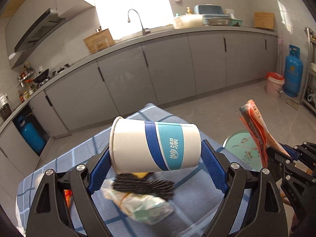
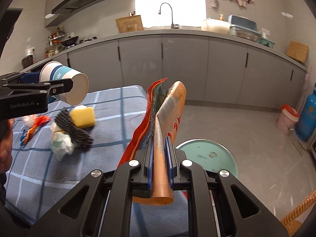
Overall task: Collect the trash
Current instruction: 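Carry the paper cup and snack bag over the green basin and open both grippers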
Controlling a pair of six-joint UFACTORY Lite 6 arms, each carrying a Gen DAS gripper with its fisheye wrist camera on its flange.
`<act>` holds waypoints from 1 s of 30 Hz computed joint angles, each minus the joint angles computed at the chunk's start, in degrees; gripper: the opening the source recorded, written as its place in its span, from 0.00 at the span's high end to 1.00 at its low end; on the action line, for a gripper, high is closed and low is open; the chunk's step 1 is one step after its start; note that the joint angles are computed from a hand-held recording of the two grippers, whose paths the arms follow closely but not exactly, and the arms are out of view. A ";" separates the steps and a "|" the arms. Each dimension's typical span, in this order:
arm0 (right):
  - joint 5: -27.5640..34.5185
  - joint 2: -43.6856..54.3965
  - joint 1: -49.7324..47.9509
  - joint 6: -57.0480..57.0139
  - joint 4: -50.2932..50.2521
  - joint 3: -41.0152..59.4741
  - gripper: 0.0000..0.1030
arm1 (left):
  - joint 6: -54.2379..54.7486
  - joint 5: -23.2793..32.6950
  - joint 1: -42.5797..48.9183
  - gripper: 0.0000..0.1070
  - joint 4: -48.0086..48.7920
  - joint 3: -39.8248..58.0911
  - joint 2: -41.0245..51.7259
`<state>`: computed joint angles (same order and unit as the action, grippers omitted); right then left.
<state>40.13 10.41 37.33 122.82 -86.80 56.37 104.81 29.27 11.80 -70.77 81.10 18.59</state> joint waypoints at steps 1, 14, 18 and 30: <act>-0.15 -0.75 -0.95 0.54 -0.47 -1.24 0.87 | -0.22 -0.75 -1.70 0.20 -0.03 -0.75 -0.19; -3.84 -4.24 -11.32 9.59 -9.57 -11.45 0.87 | 1.36 -7.09 -16.44 0.20 -5.16 -5.04 0.41; -5.38 -4.12 -14.88 12.22 -12.97 -13.48 0.87 | 1.52 -9.31 -20.18 0.20 -6.09 -4.16 2.83; -9.10 0.59 -24.22 22.81 -26.63 -15.47 0.85 | -2.24 -10.94 -26.92 0.20 -3.50 2.04 12.05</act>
<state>31.04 11.00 13.11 145.63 -113.43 40.90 102.57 18.33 -15.12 -74.27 83.15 30.64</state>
